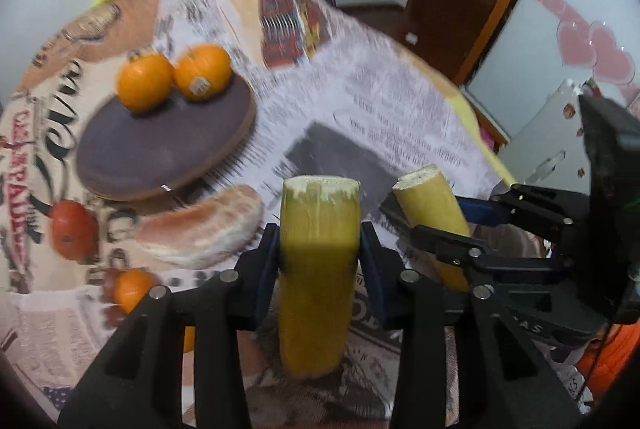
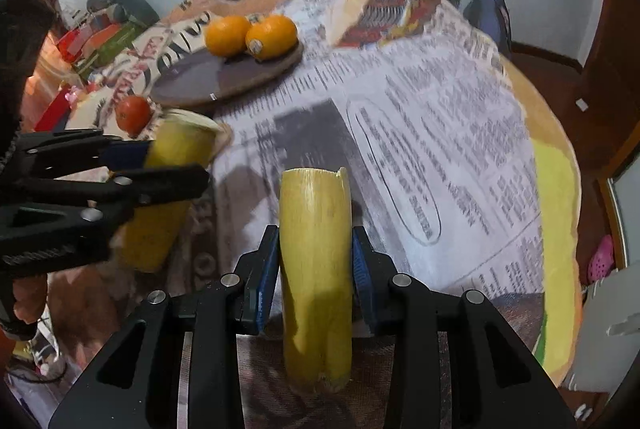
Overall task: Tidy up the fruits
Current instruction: 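Lift both yellow cylinders upright and carry them toward the plate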
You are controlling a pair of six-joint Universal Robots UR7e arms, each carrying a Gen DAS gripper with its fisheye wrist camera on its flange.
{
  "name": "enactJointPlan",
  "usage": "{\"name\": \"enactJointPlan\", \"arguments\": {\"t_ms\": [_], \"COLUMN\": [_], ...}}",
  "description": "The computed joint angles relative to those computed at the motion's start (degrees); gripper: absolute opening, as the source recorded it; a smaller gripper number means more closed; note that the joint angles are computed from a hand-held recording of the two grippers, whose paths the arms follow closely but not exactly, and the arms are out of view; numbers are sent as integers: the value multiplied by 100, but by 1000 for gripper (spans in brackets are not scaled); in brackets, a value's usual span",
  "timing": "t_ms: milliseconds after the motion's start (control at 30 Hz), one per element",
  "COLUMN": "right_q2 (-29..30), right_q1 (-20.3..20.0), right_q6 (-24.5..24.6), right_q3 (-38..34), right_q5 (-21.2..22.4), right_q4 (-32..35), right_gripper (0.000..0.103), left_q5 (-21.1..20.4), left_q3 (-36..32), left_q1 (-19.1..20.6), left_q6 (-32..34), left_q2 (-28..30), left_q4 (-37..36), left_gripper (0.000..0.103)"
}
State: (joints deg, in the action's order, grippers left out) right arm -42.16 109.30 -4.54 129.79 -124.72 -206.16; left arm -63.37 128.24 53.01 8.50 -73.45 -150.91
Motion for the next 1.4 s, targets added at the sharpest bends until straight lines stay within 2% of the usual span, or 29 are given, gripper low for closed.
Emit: {"name": "enactJointPlan", "arguments": {"t_ms": [267, 467, 633, 867, 1100, 1267, 1400], "right_q2": [-43, 40, 138, 289, 486, 622, 744], "right_q1": [543, 831, 902, 908, 807, 687, 571], "right_q6": [-138, -274, -405, -556, -708, -819, -921], "right_q3": [-304, -656, -933, -1292, -1691, -1955, -2164], "right_q5": [-209, -305, -262, -229, -185, -148, -103], "right_q4": [-133, -112, -82, 9, 173, 361, 514], "right_gripper": [32, 32, 32, 32, 32, 32, 32], "left_q5": [36, 84, 110, 180, 210, 154, -88], "left_q3": [193, 124, 40, -160, -454, -696, -925], "left_q1": [-236, -259, -98, 212, 517, 696, 871], "left_q6": [28, 99, 149, 227, 372, 454, 405], "left_q2": [-968, -1332, -1449, -1343, -960, -613, -350], "left_q4": [-210, -264, -367, -522, -692, -721, -595], "left_gripper": [37, 37, 37, 37, 37, 37, 37]}}
